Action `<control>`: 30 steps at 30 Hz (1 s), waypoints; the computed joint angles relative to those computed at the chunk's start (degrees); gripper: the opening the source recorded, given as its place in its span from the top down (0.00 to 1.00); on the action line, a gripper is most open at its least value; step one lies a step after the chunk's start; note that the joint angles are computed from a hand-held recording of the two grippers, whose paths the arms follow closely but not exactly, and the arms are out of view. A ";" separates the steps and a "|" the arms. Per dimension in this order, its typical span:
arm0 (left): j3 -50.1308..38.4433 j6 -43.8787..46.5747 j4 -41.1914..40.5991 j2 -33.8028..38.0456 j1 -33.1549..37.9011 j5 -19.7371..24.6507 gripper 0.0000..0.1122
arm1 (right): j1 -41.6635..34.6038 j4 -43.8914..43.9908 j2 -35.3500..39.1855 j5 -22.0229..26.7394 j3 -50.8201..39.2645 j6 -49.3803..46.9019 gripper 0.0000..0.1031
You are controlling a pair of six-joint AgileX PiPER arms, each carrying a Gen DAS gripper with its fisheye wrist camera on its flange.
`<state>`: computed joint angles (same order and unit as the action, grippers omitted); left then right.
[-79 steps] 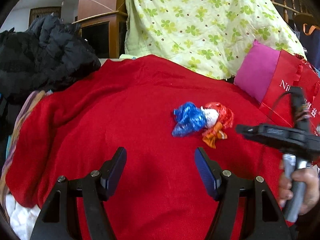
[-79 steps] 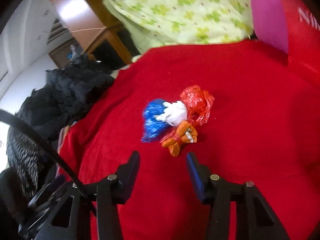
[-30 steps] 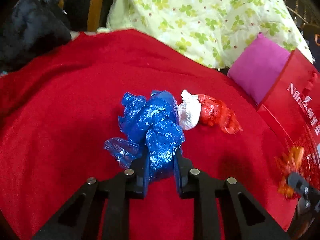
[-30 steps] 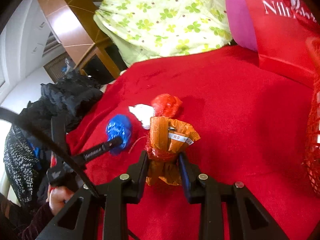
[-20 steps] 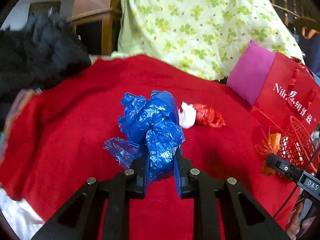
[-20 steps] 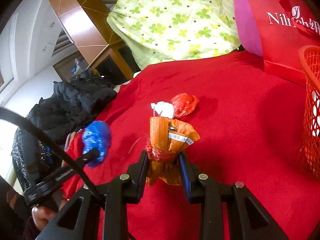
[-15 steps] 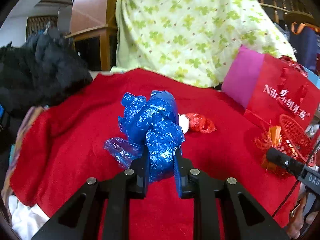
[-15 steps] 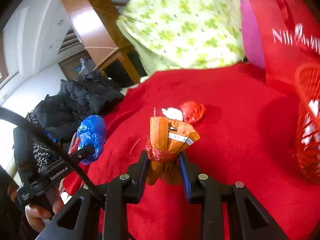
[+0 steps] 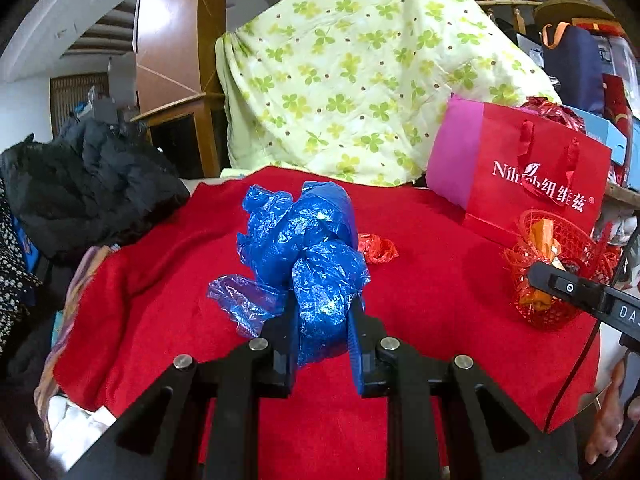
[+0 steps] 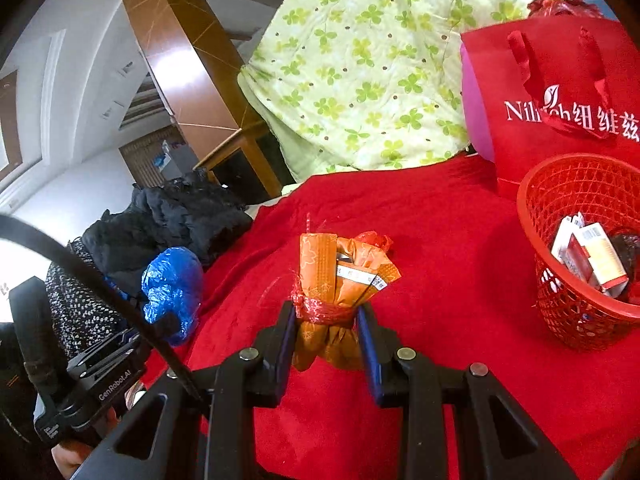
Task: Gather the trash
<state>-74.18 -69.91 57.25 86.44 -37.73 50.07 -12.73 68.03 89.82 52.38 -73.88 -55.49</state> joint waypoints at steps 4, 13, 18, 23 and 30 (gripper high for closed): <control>-0.25 -0.69 1.96 -0.60 -2.52 2.41 0.80 | -1.28 1.96 -2.16 2.28 1.69 -2.08 0.69; -0.36 -0.35 2.48 -0.89 -2.91 2.97 0.80 | -0.80 3.63 -3.88 3.25 3.41 -3.95 0.69; -0.32 -0.97 2.75 -0.77 -3.89 3.62 0.80 | -0.95 3.79 -4.00 3.17 3.54 -4.51 0.69; -0.64 -0.90 2.76 -0.49 -4.46 3.54 0.80 | -1.54 4.49 -4.40 2.86 3.79 -5.42 0.69; -0.67 -0.05 1.63 -0.15 -4.43 2.47 0.80 | -3.18 5.01 -3.64 3.55 3.86 -6.36 0.69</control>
<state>-74.85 -69.97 58.88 86.30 -42.16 52.54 -15.91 73.04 86.19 55.92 -70.02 -61.86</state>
